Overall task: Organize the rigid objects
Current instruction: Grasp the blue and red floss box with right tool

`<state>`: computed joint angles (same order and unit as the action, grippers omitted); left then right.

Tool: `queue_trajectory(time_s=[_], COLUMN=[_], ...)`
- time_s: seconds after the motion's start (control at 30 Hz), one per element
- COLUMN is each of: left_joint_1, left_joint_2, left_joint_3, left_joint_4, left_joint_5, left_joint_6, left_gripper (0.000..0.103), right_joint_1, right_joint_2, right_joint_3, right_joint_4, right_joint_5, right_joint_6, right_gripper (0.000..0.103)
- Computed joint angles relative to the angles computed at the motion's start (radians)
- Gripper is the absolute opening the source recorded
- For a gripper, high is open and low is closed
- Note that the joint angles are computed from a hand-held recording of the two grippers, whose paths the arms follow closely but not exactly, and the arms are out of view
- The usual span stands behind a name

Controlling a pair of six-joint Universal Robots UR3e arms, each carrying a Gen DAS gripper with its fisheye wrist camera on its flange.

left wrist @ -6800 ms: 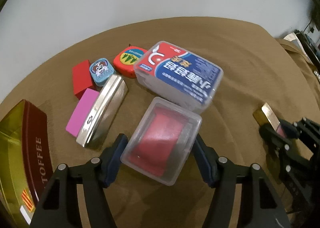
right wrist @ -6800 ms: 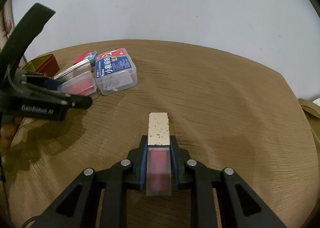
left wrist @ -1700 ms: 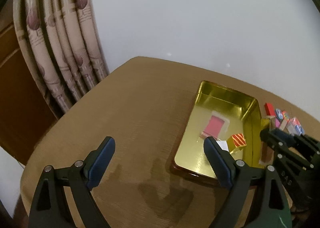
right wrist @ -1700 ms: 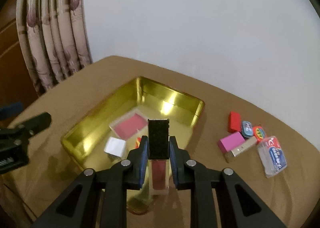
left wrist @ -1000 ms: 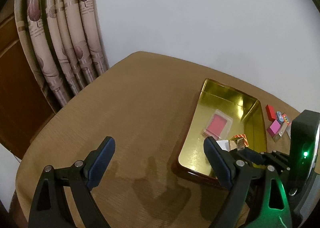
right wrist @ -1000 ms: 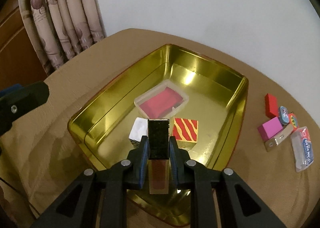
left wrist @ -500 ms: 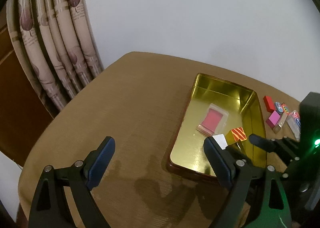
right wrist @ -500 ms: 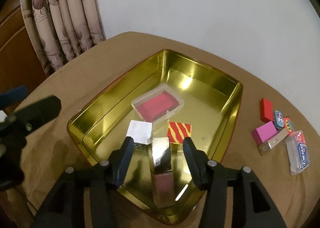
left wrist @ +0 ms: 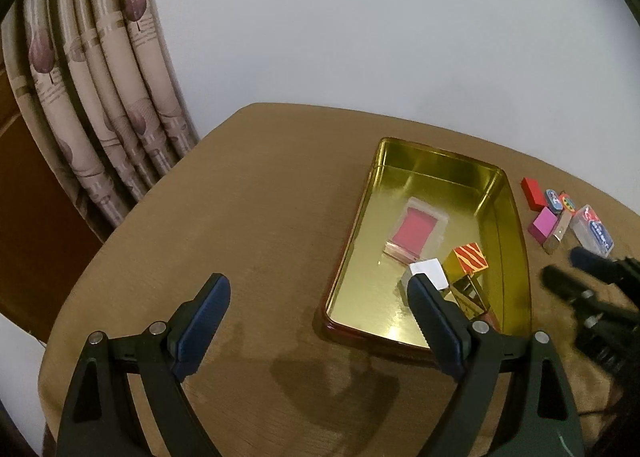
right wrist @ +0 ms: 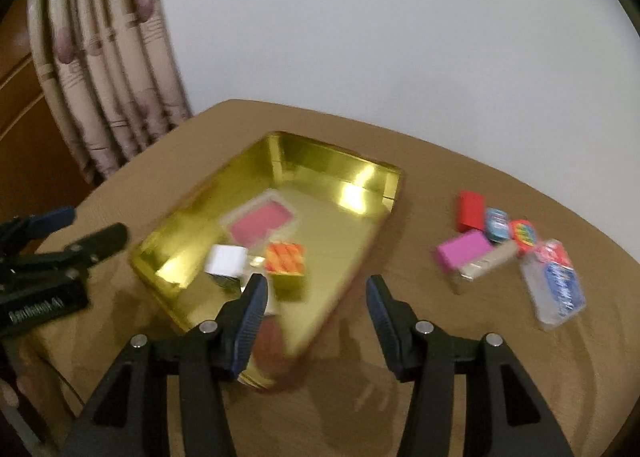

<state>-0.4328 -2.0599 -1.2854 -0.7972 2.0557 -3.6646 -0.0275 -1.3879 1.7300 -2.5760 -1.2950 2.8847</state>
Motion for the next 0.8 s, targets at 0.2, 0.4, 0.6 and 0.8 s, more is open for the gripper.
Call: queue_trajectory(time_s=[0.2, 0.4, 0.6, 0.8], left_joint_1=[-0.009, -0.014, -0.023, -0.028], left_joint_2=[-0.011, -0.029, -0.046, -0.067], left_joint_3=[0.013, 0.035, 0.050, 0.069], left_joint_4=[-0.004, -0.022, -0.020, -0.025], left_joint_5=[0.003, -0.002, -0.015, -0.038], left_joint_6=[0.003, 0.011, 0.044, 0.069], left_gripper=[0.088, 0.088, 0.088, 0.088], right_joint_1=[-0.195, -0.365, -0.409, -0.397], right_joint_2=[-0.097, -0.065, 0.096, 0.241], right_joint_3=[0.142, 0.129, -0.033, -0.180], right_joint_4=[-0.041, -0.045, 0.004, 0.041], right_joint_5=[0.009, 0.020, 0.020, -0.006], right_joint_6=[-0.087, -0.226, -0.312, -0.362], right_gripper=[0.053, 0.071, 0.076, 0.077])
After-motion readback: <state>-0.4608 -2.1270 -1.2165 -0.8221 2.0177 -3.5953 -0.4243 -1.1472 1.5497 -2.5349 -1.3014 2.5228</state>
